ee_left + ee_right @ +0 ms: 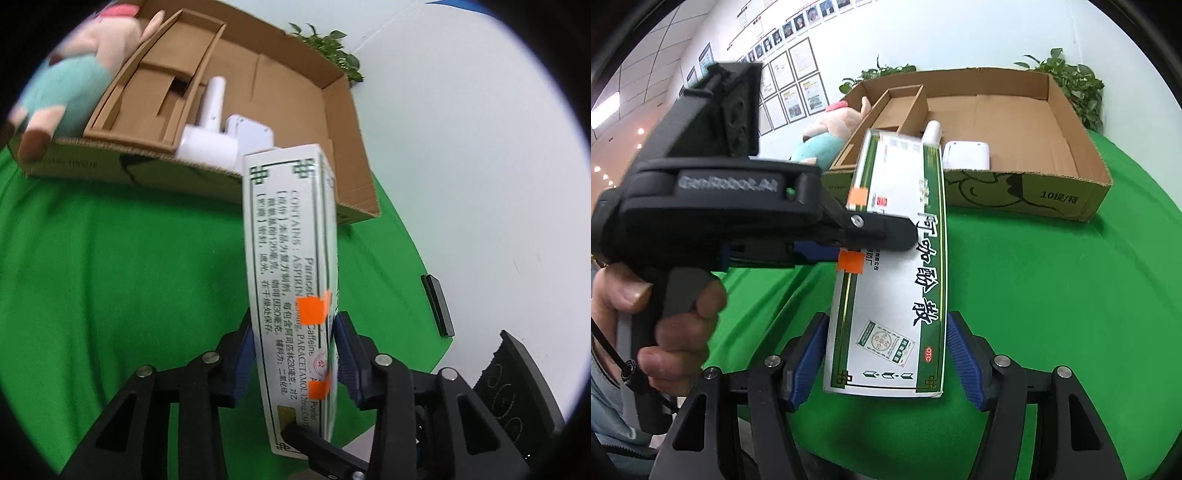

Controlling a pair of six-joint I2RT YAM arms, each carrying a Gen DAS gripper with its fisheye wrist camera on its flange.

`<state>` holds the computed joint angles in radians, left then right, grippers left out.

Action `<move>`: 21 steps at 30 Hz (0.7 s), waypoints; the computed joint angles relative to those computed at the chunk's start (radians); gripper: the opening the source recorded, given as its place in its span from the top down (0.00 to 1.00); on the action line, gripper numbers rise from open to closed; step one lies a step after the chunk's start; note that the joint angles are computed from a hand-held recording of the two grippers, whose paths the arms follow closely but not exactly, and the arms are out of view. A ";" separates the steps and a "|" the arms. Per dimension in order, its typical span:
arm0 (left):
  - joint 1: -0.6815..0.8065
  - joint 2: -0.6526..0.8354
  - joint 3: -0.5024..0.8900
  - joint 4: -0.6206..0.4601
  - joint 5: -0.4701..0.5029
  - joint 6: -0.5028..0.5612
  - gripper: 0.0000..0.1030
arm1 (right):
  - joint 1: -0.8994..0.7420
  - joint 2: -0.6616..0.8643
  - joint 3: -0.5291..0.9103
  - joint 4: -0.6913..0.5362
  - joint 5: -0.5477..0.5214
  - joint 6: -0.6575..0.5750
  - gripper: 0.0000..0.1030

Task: Organize objects
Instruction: 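Lift the medicine box with the right gripper while the left gripper also grips it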

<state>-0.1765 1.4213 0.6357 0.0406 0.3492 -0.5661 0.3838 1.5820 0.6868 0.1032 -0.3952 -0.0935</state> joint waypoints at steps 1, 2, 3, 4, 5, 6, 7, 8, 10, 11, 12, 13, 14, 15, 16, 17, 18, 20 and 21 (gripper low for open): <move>-0.007 -0.007 0.010 -0.014 -0.008 0.010 0.62 | -0.001 -0.005 -0.002 0.004 0.004 0.004 0.41; -0.017 -0.018 0.022 -0.027 -0.023 0.020 0.63 | -0.004 -0.014 -0.008 0.010 0.005 0.005 0.41; -0.019 -0.028 0.027 -0.036 -0.028 0.027 0.63 | -0.007 -0.027 -0.018 0.020 0.005 0.008 0.41; -0.025 -0.032 0.036 -0.040 -0.033 0.032 0.63 | -0.010 -0.038 -0.022 0.031 0.004 0.013 0.41; -0.028 -0.036 0.050 -0.051 -0.034 0.041 0.63 | -0.013 -0.051 -0.029 0.042 0.003 0.019 0.41; -0.029 -0.038 0.064 -0.062 -0.035 0.051 0.63 | -0.015 -0.061 -0.032 0.051 0.004 0.022 0.41; -0.032 -0.037 0.079 -0.070 -0.039 0.059 0.63 | -0.018 -0.068 -0.033 0.057 0.006 0.026 0.41; -0.038 -0.036 0.097 -0.081 -0.047 0.070 0.63 | -0.022 -0.074 -0.029 0.059 0.004 0.032 0.41; -0.065 -0.004 0.142 -0.085 -0.074 0.085 0.63 | -0.031 -0.075 -0.014 0.063 0.002 0.044 0.42; -0.069 0.004 0.164 -0.094 -0.080 0.097 0.63 | -0.033 -0.075 -0.008 0.065 0.005 0.049 0.42; -0.048 0.008 0.189 -0.114 -0.065 0.121 0.63 | -0.034 -0.076 -0.003 0.069 0.009 0.055 0.42; -0.048 0.016 0.206 -0.120 -0.066 0.128 0.63 | -0.035 -0.077 0.001 0.076 0.014 0.064 0.42; -0.048 0.026 0.225 -0.126 -0.067 0.135 0.63 | -0.039 -0.080 0.006 0.081 0.017 0.073 0.42; -0.053 0.047 0.242 -0.119 -0.074 0.140 0.63 | -0.040 -0.079 0.013 0.085 0.020 0.083 0.42; -0.054 0.060 0.262 -0.125 -0.076 0.150 0.63 | -0.042 -0.078 0.017 0.087 0.022 0.089 0.42; -0.053 0.078 0.285 -0.130 -0.077 0.158 0.63 | -0.044 -0.074 0.024 0.090 0.022 0.095 0.42; -0.051 0.086 0.299 -0.136 -0.077 0.166 0.63 | -0.051 -0.074 0.024 0.092 0.018 0.095 0.42; -0.051 0.093 0.318 -0.143 -0.082 0.179 0.63 | -0.062 -0.061 0.048 0.084 0.009 0.097 0.42; -0.051 0.092 0.326 -0.147 -0.082 0.183 0.63 | -0.065 -0.054 0.061 0.081 0.005 0.098 0.42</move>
<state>-0.2279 1.5129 0.9618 -0.1063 0.2668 -0.3835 0.3184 1.5284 0.7474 0.1842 -0.3901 0.0046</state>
